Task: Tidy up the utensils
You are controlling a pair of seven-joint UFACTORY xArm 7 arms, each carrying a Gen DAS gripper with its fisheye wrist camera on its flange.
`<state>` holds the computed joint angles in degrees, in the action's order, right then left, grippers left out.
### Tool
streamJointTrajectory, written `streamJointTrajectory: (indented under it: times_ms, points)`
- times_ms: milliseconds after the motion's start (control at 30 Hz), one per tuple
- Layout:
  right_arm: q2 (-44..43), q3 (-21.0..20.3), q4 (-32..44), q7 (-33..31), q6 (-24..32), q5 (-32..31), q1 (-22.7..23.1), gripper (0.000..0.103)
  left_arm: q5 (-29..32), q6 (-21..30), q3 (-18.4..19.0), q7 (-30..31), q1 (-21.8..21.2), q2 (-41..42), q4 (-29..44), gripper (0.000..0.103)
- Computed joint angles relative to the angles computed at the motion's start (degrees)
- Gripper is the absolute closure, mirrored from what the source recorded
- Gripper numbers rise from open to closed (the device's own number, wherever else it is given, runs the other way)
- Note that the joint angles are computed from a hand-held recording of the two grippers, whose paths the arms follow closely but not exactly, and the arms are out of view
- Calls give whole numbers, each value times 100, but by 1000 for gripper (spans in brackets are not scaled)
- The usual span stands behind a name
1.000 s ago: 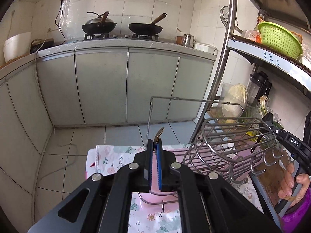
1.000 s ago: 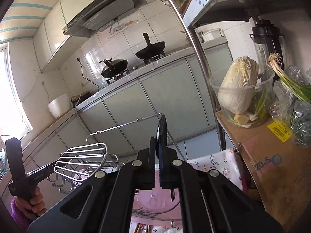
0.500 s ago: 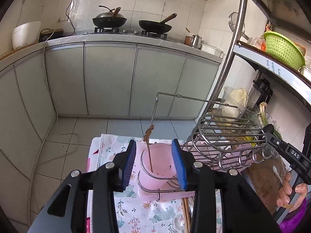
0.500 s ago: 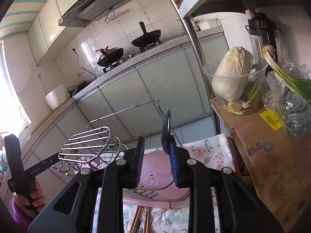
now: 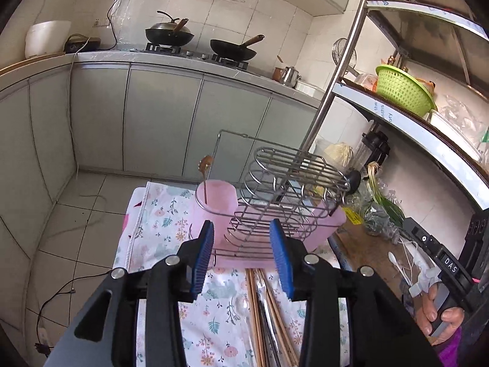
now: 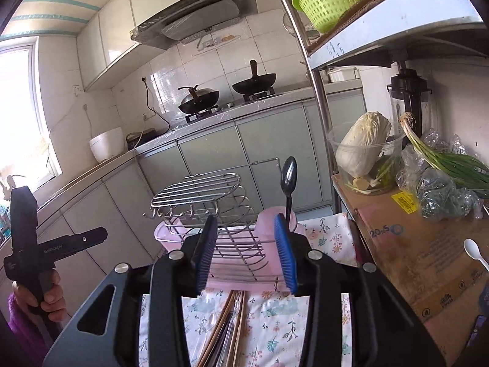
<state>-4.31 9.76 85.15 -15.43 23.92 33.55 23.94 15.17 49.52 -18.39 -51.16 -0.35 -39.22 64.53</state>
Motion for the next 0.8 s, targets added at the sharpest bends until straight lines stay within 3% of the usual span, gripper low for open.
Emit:
streamJointTrajectory:
  times_ms: [333,467,800]
  points:
    - [-766,-55,-758,-25,-246,-231,247,56,-13,231,-320,-201,-215,-154,-305,66]
    - [-893,-72,-900,133,-275,-486,304,50,27,151,-310,-129,-298,-50,-329,66]
    - [-826,-95,-890,596,-153,-902,313,50,-5,58,-187,-137,-416,249,-387,66]
